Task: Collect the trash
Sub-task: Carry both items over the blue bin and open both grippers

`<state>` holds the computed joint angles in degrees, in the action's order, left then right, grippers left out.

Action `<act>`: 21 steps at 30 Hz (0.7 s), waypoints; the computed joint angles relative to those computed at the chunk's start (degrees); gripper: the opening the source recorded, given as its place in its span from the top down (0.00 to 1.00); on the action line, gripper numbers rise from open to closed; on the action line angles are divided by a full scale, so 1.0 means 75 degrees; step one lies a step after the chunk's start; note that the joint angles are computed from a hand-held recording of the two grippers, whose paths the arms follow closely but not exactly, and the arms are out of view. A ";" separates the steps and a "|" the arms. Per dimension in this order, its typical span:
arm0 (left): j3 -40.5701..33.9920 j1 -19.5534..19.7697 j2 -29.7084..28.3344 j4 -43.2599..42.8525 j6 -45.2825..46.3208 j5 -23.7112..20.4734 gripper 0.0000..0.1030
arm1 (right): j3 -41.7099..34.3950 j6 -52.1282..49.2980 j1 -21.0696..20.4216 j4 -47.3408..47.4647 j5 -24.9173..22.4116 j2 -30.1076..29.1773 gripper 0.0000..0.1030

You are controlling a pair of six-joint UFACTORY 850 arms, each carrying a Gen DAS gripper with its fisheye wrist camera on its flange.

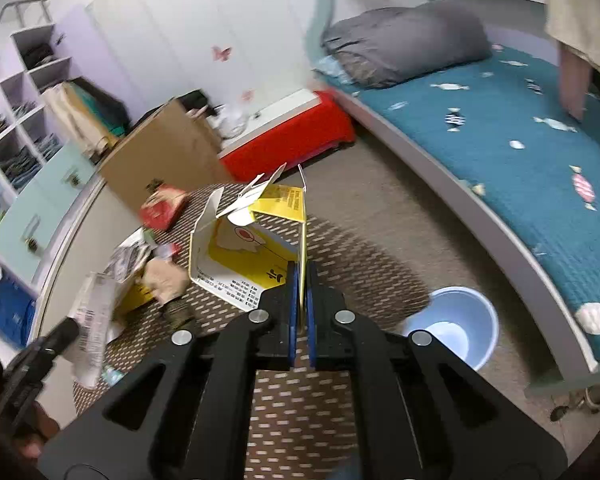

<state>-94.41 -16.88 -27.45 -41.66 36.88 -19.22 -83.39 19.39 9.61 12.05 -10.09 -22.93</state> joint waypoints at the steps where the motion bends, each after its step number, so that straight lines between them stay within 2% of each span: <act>1: -0.0149 -0.0087 -0.0071 -0.0076 0.0061 -0.0031 0.97 | 0.0088 0.0161 -0.0077 -0.0115 0.0019 0.0055 0.96; 5: -0.0819 -0.0344 -0.0461 -0.0425 0.0315 -0.0401 0.97 | 0.0350 0.1048 -0.0525 -0.0809 -0.0147 0.0115 0.96; 8: -0.1468 -0.0588 -0.0875 -0.0547 0.0301 -0.0742 0.97 | 0.0422 0.1147 -0.0835 -0.0775 -0.0398 -0.0050 0.96; 15: -0.3112 -0.1007 -0.2028 -0.0284 -0.0296 -0.1512 0.97 | 0.0075 0.0030 -0.1362 0.0653 -0.1113 -0.1109 0.96; 21: -0.5226 -0.1261 -0.3456 0.0458 -0.1430 -0.2461 0.97 | -0.0664 -0.1117 -0.1702 0.2249 -0.1796 -0.2370 0.95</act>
